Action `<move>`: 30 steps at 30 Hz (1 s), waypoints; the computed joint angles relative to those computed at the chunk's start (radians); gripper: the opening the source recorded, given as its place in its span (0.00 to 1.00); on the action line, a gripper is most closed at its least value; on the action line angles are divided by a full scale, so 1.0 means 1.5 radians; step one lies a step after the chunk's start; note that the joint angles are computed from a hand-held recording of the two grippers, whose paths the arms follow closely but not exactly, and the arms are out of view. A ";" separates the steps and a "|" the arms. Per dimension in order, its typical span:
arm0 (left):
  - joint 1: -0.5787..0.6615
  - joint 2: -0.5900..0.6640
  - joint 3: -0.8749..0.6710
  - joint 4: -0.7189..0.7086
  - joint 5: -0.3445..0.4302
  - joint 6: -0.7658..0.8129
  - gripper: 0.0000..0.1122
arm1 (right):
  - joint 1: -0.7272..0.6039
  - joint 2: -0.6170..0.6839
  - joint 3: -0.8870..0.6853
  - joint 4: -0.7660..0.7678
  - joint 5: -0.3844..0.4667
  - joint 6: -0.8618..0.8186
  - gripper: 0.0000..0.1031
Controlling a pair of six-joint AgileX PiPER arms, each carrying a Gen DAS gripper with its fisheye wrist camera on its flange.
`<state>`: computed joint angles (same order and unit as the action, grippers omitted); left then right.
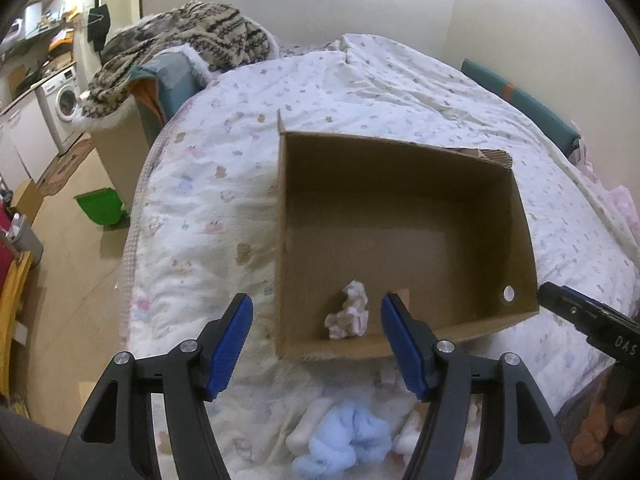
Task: Organize soft objects
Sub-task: 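Grasp the light-blue plush with the left gripper while the right grasps the beige scrunchie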
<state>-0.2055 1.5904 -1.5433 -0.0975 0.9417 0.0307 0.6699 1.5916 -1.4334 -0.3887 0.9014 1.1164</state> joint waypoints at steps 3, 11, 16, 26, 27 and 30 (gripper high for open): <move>0.013 -0.017 0.014 0.000 0.010 0.001 0.57 | 0.013 -0.014 0.015 -0.002 0.005 0.016 0.75; 0.046 -0.031 0.044 -0.002 0.072 0.001 0.57 | 0.053 -0.037 0.039 -0.015 0.017 0.057 0.75; 0.058 0.005 0.050 -0.065 0.150 0.031 0.57 | 0.069 -0.043 0.051 -0.008 0.021 0.079 0.75; -0.026 0.066 0.088 -0.022 0.160 -0.005 0.65 | 0.005 -0.036 0.091 0.123 -0.001 0.027 0.75; -0.032 0.070 0.088 -0.015 0.160 -0.010 0.66 | -0.022 -0.030 0.103 0.181 -0.012 -0.006 0.75; -0.050 0.079 0.091 0.005 0.155 -0.025 0.68 | -0.063 -0.005 0.119 0.281 -0.022 -0.066 0.75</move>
<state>-0.2809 1.7087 -1.4064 -0.0907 1.1744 -0.0063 0.5759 1.5836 -1.2544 0.0335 0.8679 1.0175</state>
